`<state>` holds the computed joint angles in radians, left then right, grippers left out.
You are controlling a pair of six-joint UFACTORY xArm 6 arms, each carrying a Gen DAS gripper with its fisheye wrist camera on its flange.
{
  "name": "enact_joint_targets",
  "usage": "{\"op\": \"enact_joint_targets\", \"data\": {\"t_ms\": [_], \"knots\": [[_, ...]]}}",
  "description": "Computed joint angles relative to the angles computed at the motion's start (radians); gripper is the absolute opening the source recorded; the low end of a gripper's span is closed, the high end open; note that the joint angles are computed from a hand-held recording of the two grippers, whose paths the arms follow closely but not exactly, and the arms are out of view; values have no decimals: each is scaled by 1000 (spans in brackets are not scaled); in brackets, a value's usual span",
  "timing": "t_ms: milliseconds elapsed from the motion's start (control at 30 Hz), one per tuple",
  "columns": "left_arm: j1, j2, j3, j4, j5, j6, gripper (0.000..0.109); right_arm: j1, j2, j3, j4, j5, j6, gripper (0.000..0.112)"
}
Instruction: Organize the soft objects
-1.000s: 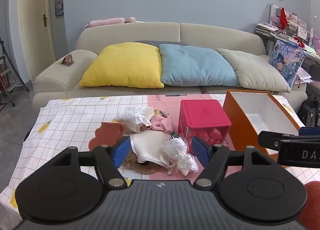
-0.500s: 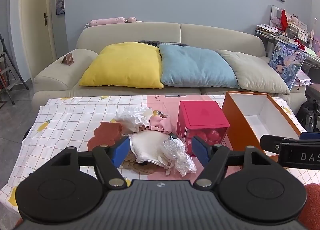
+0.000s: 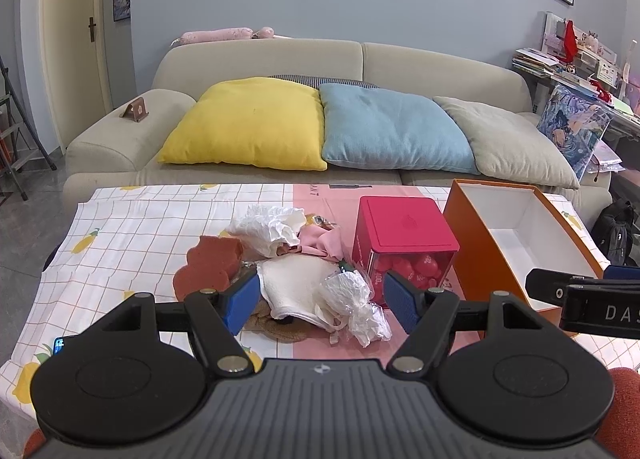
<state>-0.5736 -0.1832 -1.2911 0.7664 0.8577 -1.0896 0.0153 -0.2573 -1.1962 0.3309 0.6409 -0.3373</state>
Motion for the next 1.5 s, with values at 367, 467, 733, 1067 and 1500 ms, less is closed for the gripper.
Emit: {"op": "enact_joint_targets", "data": {"t_ms": [367, 467, 733, 1067, 1500], "knots": [[5, 5, -8, -27, 8, 14, 83, -1, 3, 0, -19, 2, 23, 100], [5, 5, -7, -27, 8, 15, 83, -1, 4, -1, -20, 3, 24, 100], [4, 5, -6, -31, 9, 15, 83, -3, 9, -5, -27, 5, 33, 100], [9, 9, -5, -47, 6, 19, 83, 0, 13, -6, -40, 7, 44, 100], [7, 8, 1, -54, 6, 15, 83, 2, 17, -3, -57, 6, 60, 100]]}}
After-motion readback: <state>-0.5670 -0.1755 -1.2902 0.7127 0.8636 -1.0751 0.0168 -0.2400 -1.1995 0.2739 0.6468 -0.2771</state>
